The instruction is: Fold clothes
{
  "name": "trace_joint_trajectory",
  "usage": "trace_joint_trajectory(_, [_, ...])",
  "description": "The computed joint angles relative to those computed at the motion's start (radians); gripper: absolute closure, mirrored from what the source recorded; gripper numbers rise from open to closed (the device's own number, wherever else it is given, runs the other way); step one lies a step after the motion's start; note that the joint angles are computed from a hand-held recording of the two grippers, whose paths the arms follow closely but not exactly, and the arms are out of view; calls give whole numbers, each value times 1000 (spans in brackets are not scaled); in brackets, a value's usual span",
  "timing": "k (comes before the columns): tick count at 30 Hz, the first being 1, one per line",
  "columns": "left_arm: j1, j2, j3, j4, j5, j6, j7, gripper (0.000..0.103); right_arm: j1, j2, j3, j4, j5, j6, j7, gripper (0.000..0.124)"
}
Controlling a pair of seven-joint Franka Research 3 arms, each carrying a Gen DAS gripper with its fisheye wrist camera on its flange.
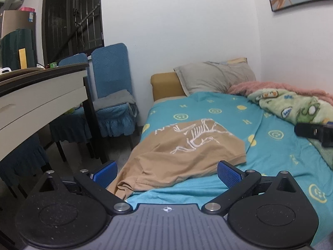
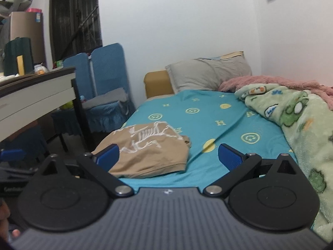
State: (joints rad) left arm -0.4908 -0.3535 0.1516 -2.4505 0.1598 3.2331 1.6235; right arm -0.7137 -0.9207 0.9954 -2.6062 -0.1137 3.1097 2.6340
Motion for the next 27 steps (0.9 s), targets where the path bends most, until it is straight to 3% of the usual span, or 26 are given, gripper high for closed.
trace_joint_trajectory(6, [-87, -5, 60, 2, -54, -38, 38, 0, 21, -17, -23, -40, 33, 45, 40, 21])
trace_joint_trajectory(12, [-176, -12, 125, 14, -154, -63, 123, 0, -1, -33, -13, -21, 79, 44, 76, 21])
trace_joint_trajectory(15, [-228, 15, 165, 74, -213, -154, 183, 1, -59, -83, 4, 20, 88, 43, 98, 21])
trace_joint_trajectory(18, [-277, 90, 213, 201, -306, -330, 270, 2, -130, -89, -2, 84, 102, 52, 110, 21])
trace_joint_trajectory(21, [-273, 199, 233, 357, -399, -523, 329, 4, -174, -35, -1, 128, 110, 78, 99, 21])
trace_joint_trajectory(24, [-230, 323, 215, 487, -416, -619, 323, 5, -207, 37, 8, 161, 114, 108, 67, 21])
trace_joint_trajectory(27, [-191, 440, 181, 578, -420, -623, 341, 6, -211, 125, 20, 165, 117, 120, 19, 21])
